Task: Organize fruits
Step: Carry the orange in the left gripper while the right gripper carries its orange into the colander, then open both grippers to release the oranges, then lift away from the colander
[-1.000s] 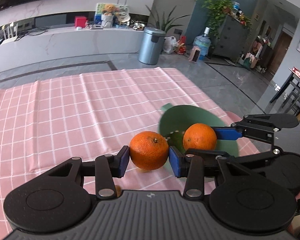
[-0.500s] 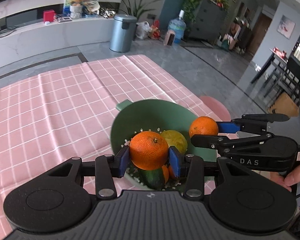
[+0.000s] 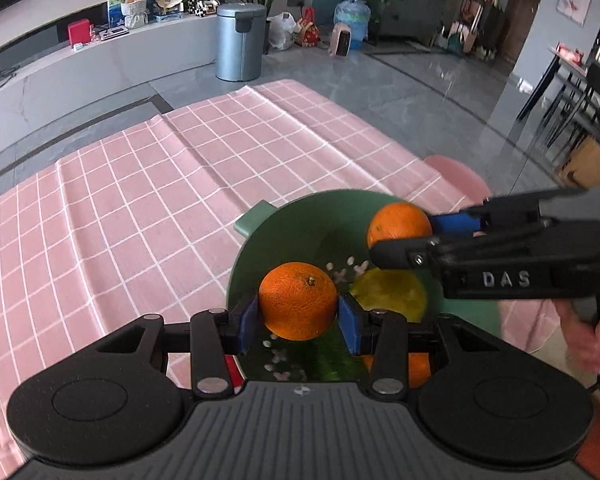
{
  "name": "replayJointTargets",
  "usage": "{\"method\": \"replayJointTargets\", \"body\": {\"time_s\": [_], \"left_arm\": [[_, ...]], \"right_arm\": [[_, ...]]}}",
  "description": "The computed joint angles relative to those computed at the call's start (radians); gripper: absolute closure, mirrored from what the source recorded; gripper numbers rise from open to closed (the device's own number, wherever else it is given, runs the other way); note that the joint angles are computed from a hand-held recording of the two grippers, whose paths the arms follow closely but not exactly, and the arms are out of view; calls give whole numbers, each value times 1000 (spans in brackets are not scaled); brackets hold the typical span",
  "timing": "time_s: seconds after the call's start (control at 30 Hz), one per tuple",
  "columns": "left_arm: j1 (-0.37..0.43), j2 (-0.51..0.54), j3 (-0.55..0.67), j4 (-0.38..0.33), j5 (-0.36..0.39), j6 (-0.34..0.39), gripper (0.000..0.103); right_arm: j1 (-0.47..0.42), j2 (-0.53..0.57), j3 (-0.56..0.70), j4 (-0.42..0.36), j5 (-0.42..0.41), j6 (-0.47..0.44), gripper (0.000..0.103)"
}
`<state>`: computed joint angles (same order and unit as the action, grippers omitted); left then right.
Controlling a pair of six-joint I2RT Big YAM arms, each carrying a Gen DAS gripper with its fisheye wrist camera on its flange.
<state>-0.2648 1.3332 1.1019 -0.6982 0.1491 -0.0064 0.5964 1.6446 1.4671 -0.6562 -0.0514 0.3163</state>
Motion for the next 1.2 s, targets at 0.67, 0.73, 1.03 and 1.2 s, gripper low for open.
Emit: {"method": "replayJointTargets", "body": {"time_s": [0.67,0.73,1.03,1.2], "left_arm": [[-10,26,3,9,-45,11,54],[-14,25,3,9,-51,18,53],[-7,-10,-12,17,-26,-3,43],[-10,-81,-39,24,-28,-22,43]], "right_arm": [[18,138,117,-69,-6,18,62],[21,139,119,-75,2,16,62],[28,128,136,-99,28,16,55],[43,77,110,-76,74,9,54]]}}
